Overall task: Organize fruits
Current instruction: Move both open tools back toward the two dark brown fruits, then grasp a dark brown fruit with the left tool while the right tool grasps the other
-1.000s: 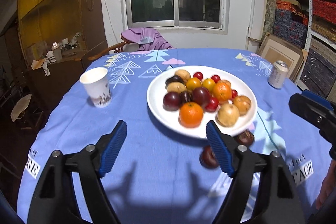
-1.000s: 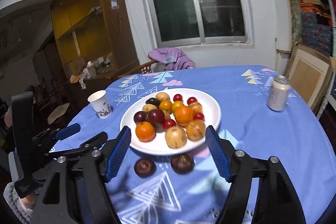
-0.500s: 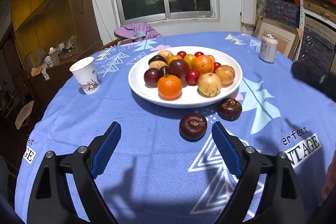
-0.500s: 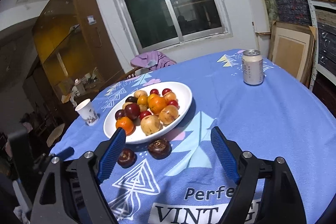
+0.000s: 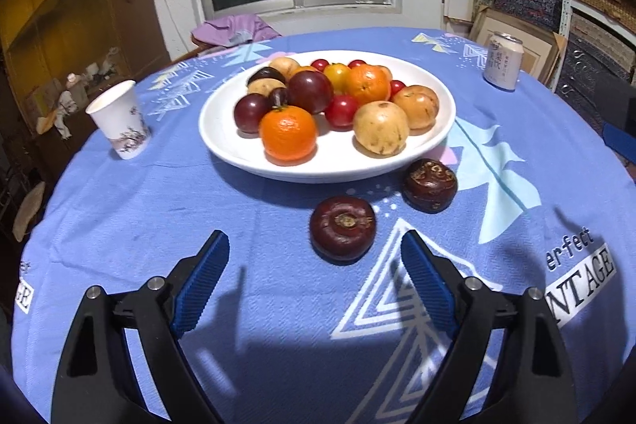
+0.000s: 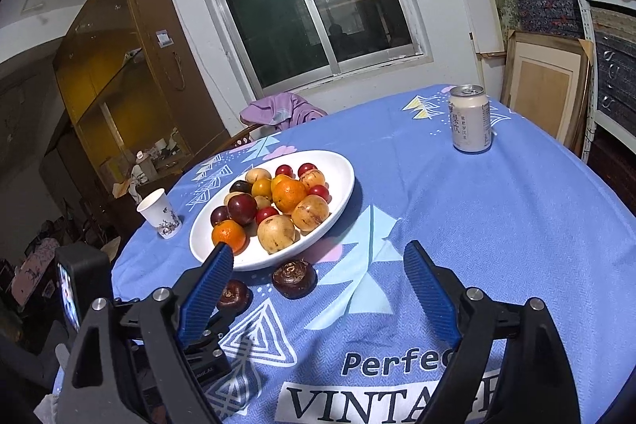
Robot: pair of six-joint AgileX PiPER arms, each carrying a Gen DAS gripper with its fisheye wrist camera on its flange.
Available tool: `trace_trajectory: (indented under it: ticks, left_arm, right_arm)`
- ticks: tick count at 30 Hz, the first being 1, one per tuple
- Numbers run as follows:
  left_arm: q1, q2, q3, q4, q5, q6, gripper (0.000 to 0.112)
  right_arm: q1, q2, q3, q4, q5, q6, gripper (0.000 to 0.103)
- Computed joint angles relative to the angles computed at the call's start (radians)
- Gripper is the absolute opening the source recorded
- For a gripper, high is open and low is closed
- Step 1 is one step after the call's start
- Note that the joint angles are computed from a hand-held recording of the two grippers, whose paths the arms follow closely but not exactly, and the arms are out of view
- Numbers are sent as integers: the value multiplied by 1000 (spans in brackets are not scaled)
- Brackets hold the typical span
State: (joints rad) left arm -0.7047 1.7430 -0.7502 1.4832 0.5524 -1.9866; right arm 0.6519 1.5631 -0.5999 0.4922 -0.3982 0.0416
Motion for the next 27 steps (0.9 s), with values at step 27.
trace_trajectory:
  ticks: [27]
  left_arm:
    - [191, 63, -66, 28, -323, 24, 42]
  right_arm:
    - [18, 67, -60, 168, 62, -193, 89]
